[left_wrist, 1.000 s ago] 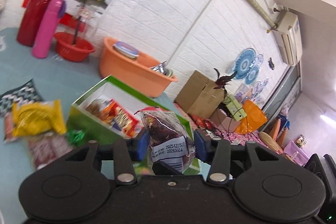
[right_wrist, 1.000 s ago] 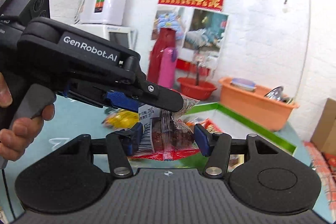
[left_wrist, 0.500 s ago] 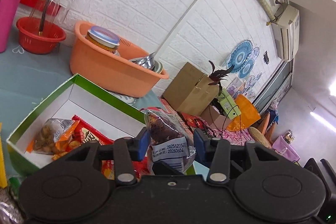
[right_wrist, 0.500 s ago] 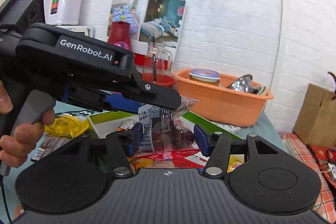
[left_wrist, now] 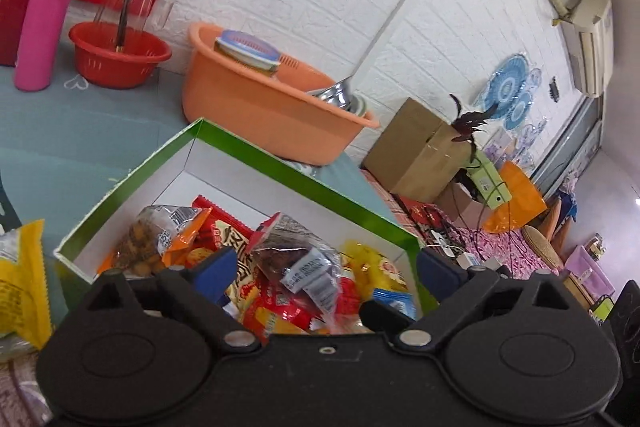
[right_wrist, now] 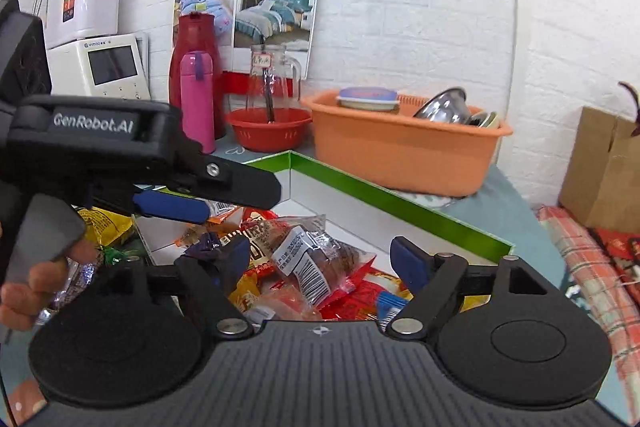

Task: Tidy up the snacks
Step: 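Grasp the pink-and-white snack bag on the table with the left gripper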

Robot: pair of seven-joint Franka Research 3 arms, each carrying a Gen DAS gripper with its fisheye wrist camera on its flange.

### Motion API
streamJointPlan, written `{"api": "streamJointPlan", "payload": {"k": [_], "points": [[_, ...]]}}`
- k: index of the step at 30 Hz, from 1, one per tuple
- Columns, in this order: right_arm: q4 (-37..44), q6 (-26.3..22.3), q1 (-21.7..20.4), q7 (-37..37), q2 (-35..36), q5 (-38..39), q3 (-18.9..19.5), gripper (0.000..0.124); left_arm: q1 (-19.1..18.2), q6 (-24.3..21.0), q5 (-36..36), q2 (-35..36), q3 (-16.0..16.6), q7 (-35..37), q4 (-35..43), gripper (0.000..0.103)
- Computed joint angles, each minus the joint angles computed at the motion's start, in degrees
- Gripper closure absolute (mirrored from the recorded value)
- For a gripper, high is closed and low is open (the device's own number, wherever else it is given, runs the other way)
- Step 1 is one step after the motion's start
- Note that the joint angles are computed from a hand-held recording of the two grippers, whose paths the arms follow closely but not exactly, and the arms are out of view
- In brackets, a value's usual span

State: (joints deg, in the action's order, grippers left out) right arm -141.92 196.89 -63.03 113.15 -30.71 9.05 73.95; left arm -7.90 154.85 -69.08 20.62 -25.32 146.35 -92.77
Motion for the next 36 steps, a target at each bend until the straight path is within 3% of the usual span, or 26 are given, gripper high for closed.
{"api": "streamJointPlan", "payload": {"k": [3,8,12,15,20,25,28,29,30,31,36], "points": [[-2.79,0.69,5.11,0.94,-4.11,2.14,-3.98,0.021,0.68,0.82,-3.21,-5.30,0.02,1.90,-5.06,0.000],[-9.67,4.30,17.42,0.40,-8.00,7.33,-11.18,0.021,-0.70,-0.95,-7.38,-14.65,3.70,1.89,-14.72,0.000],[-13.51,4.17,25.34,-0.57,-10.16,11.47,-13.69,0.021,-2.58,-1.95,-13.20,-20.92,6.68,6.79,-22.61,0.000],[-15.63,3.13,29.78,-0.60,-10.63,13.41,-14.61,0.021,-4.34,-3.22,-14.49,-23.78,9.08,6.53,-27.12,0.000],[-17.13,0.30,34.80,1.37,-8.41,14.50,-16.30,0.021,-7.01,-4.49,-12.54,-23.87,11.77,2.89,-29.50,0.000],[-18.13,-3.36,36.08,6.21,-9.78,14.13,-15.93,0.021,-8.09,-2.74,-10.09,-19.68,11.40,-0.09,-26.17,0.000],[-19.17,-3.52,37.49,8.46,-10.36,12.60,-16.85,0.021,-7.62,-4.23,-8.11,-17.32,10.96,-1.50,-24.47,0.000],[-19.25,-3.70,37.79,8.83,-10.32,11.75,-17.24,0.021,-7.30,-4.92,-7.32,-16.81,10.87,-2.16,-24.25,0.003],[-19.40,-3.71,38.17,9.12,-10.18,10.84,-17.68,0.021,-6.99,-5.01,-6.99,-16.47,10.75,-2.41,-24.36,0.030],[-19.47,-3.68,38.43,9.45,-9.90,10.00,-18.01,0.021,-6.41,-6.27,-7.11,-16.22,10.80,-2.19,-24.39,0.047],[-18.79,-2.39,39.58,9.01,-5.57,6.99,-19.60,0.021,-3.31,-13.96,-11.37,-19.19,12.25,1.43,-28.23,0.054]]}}
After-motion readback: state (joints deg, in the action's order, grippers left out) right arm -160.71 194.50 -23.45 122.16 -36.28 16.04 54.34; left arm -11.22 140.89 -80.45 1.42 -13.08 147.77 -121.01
